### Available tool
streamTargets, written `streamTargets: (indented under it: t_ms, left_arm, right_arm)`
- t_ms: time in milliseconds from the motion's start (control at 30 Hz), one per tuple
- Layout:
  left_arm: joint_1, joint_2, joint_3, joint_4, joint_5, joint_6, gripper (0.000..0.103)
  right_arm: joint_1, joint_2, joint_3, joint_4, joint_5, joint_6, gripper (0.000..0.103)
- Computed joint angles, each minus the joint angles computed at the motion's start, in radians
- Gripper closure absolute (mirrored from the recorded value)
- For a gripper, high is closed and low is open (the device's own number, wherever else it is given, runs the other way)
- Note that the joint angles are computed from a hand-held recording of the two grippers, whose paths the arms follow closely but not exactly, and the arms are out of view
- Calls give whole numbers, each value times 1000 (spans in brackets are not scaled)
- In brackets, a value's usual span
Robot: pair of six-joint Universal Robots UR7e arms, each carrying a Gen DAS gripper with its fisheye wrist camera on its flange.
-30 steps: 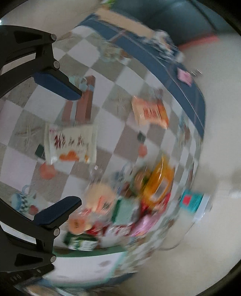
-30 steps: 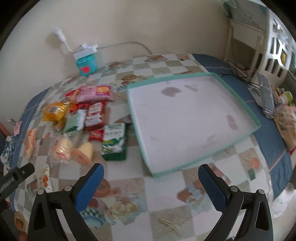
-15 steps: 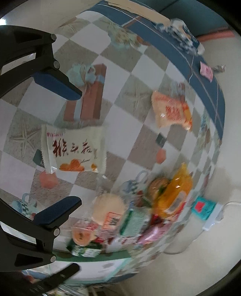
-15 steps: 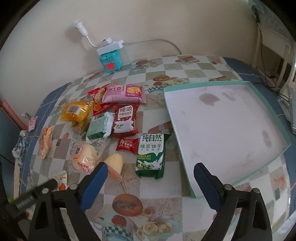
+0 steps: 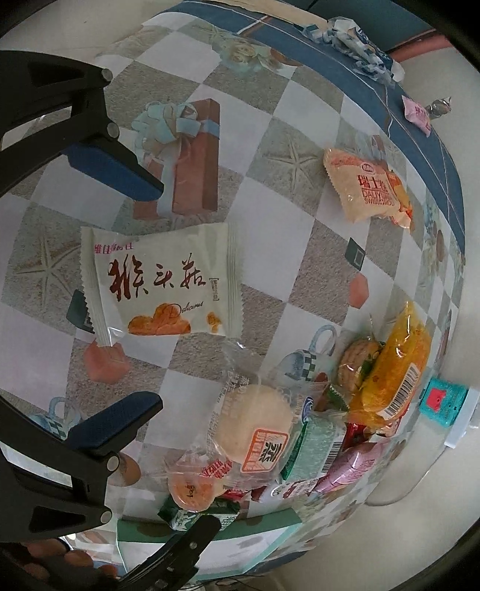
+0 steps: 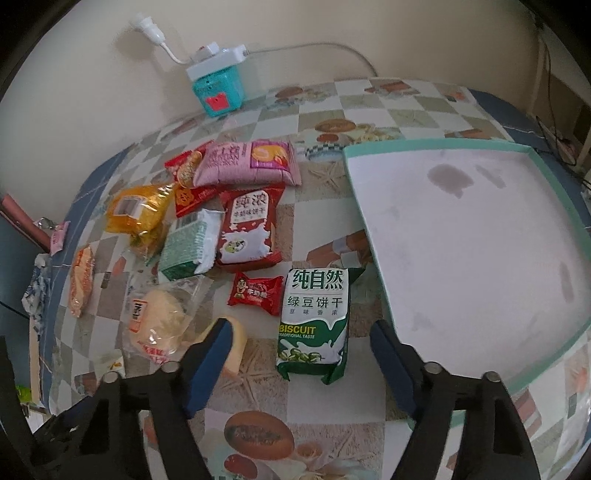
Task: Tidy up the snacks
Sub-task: 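Grasp the green-and-white biscuit box with the right gripper while the left grasps the white pastry bag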
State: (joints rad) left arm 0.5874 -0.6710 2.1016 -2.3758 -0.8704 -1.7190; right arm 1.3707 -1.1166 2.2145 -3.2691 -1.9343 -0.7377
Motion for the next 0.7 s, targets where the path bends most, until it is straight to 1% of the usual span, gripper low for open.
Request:
streamTargets:
  t_ms: [67, 100, 133, 167, 200, 267, 300, 400, 533, 667, 700]
  left_arm:
    - [6, 0, 4, -16, 0, 16, 2]
    - [6, 4, 5, -25, 0, 20, 5]
    - [6, 1, 5, -25, -1, 22, 7]
    - [7, 1, 6, -27, -2, 25, 13]
    - [10, 2, 5, -31, -4, 29, 16]
    - [12, 7, -3, -21, -3, 33, 17]
    - [10, 7, -1, -21, -3, 34, 21]
    - [6, 9, -8, 0, 1, 31, 29]
    - [1, 2, -4, 11, -1, 18, 32]
    - [1, 6, -26, 79, 5, -2, 42]
    - [2, 9, -31, 94, 9, -7, 46]
  right_arm:
    - [-1, 11, -13, 15, -12, 10, 30]
    - [-2, 16, -18, 21, -15, 14, 33]
    - [-2, 20, -23, 24, -19, 17, 40]
    - [-3, 25, -28, 25, -25, 21, 41]
    - [-3, 30, -33, 30, -31, 25, 41]
    - [-4, 40, -41, 31, -40, 29, 45]
    - [-4, 45, -44, 31, -45, 28, 48]
    - [-2, 60, -50, 19, -62, 22, 51]
    - [4, 82, -48, -34, -83, -18, 52]
    - [13, 113, -35, -123, -114, -85, 52]
    - [16, 122, -33, -146, -122, -104, 55]
